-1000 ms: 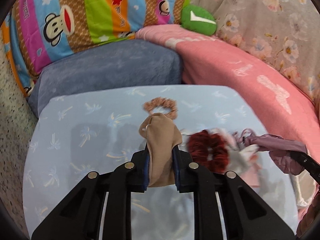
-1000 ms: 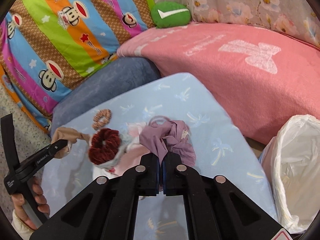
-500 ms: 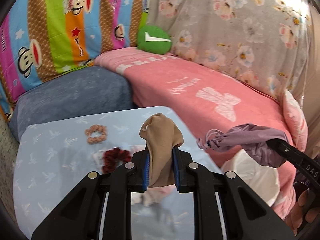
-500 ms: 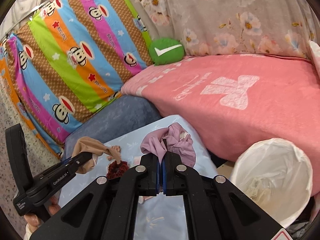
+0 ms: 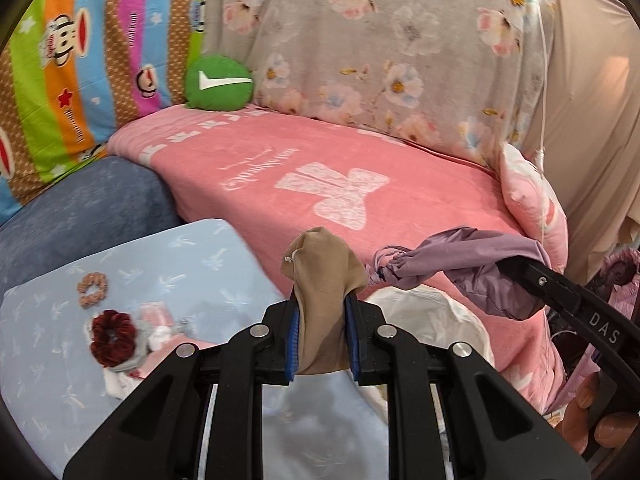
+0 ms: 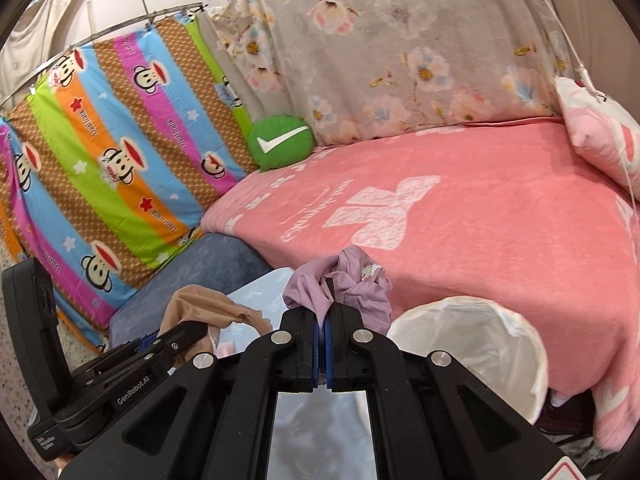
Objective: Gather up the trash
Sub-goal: 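Carry the stocking and lilac cloth over the bin and open both grippers, then move both grippers back over the remaining pile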
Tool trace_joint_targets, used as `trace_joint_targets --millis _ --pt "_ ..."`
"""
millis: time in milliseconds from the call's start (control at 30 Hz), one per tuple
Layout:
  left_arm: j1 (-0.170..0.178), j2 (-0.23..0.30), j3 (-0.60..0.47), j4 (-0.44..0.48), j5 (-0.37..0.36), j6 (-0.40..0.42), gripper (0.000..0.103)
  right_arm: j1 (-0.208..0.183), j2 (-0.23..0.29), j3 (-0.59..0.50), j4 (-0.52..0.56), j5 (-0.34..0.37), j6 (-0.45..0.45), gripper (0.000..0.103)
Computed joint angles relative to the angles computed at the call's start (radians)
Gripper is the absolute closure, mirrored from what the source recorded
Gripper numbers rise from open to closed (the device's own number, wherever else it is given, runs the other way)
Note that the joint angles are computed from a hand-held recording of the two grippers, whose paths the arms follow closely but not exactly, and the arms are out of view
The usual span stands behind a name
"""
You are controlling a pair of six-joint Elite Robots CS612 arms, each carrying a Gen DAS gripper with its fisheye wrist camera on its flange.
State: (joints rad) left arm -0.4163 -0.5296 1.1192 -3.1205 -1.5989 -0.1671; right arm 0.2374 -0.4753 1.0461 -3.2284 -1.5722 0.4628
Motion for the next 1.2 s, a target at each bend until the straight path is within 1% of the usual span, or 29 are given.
trace_joint_targets --millis 67,300,367,400,467,533,567,633,667,700,733,767,800,833,967,1200 --pt "-0.009 0.004 -0.008 0.014 -0.009 0.015 0.085 -0.007 -0.008 0.022 -0.008 -0.012 0.004 0.101" --pt "-0.031 0.021 -0.036 0.054 -0.037 0.047 0.085 -0.032 -0.023 0.076 -0.008 -0.010 0.038 0.100" --pt "-0.036 0.028 -0.051 0.072 -0.049 0.056 0.084 -0.039 -0.024 0.084 -0.006 0.001 0.050 0.098" --pt "-0.038 0.032 -0.058 0.079 -0.058 0.057 0.083 -0.042 -0.024 0.086 -0.003 0.006 0.056 0.095" --pt "-0.039 0.043 -0.074 0.089 -0.087 0.061 0.083 -0.047 -0.023 0.089 0.005 0.013 0.067 0.094" --pt "-0.043 0.053 -0.089 0.102 -0.097 0.065 0.082 -0.053 -0.021 0.091 0.021 0.021 0.075 0.093" --pt "-0.045 0.057 -0.097 0.115 -0.102 0.068 0.078 -0.054 -0.020 0.089 0.027 0.020 0.077 0.093" --pt "-0.048 0.064 -0.107 0.137 -0.102 0.066 0.070 -0.058 -0.020 0.093 0.033 0.020 0.085 0.088" --pt "-0.049 0.066 -0.108 0.137 -0.100 0.064 0.062 -0.060 -0.020 0.096 0.031 0.021 0.091 0.086" --pt "-0.051 0.068 -0.109 0.134 -0.093 0.062 0.052 -0.061 -0.020 0.098 0.030 0.020 0.095 0.079" --pt "-0.054 0.069 -0.108 0.131 -0.084 0.059 0.049 -0.062 -0.020 0.101 0.029 0.014 0.099 0.071" --pt "-0.056 0.069 -0.108 0.133 -0.078 0.059 0.045 -0.063 -0.020 0.104 0.024 0.007 0.105 0.067" --pt "-0.057 0.070 -0.109 0.140 -0.077 0.060 0.044 -0.064 -0.020 0.107 0.019 0.003 0.110 0.060" --pt "-0.057 0.071 -0.112 0.147 -0.075 0.060 0.044 -0.065 -0.020 0.109 0.019 0.002 0.113 0.059" --pt "-0.058 0.069 -0.109 0.144 -0.065 0.050 0.044 -0.066 -0.019 0.110 0.024 0.012 0.110 0.059" --pt "-0.056 0.063 -0.095 0.131 -0.047 0.038 0.044 -0.057 -0.015 0.100 0.043 0.025 0.092 0.059"
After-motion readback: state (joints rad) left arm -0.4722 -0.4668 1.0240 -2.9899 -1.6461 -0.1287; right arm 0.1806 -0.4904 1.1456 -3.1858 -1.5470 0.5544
